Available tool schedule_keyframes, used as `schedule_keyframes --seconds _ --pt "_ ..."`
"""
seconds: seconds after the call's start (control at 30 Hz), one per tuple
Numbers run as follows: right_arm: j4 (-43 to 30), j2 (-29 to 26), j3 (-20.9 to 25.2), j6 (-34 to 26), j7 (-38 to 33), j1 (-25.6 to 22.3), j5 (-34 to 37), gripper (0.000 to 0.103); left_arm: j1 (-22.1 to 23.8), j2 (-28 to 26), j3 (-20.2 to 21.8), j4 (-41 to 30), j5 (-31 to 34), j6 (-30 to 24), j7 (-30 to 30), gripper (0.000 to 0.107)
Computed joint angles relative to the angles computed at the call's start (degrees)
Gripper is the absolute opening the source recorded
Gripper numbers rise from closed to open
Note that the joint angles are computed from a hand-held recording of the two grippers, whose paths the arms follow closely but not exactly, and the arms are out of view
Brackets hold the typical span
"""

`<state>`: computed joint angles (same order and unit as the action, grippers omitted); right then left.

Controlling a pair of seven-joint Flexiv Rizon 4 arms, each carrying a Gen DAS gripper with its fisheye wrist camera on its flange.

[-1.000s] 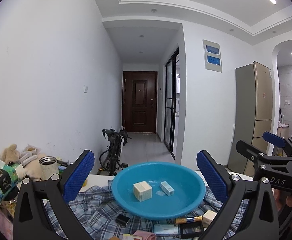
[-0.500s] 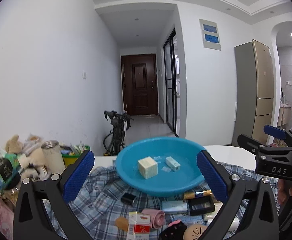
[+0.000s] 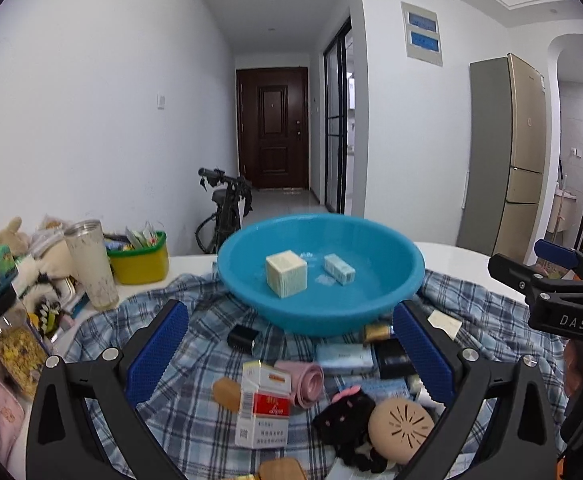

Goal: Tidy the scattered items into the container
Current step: 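Move both tools down toward the cluttered items beside the basin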

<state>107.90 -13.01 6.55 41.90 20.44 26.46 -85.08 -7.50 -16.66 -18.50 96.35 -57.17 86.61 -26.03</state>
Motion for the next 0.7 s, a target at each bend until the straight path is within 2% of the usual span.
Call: schedule_keyframes --seconds 0.23,0.7 --pt "1.23 -1.50 0.34 2.98 -1.64 0.13 2.96 0.103 -0.69 -0.34 3.79 2.01 6.32 -2.83 -6.47 0.103" --pt "4.60 -3.68 -0.36 6.94 -3.58 1.00 9.81 0.103 -0.09 -0.18 4.96 5.52 12.20 -7.38 -13.03 0.103"
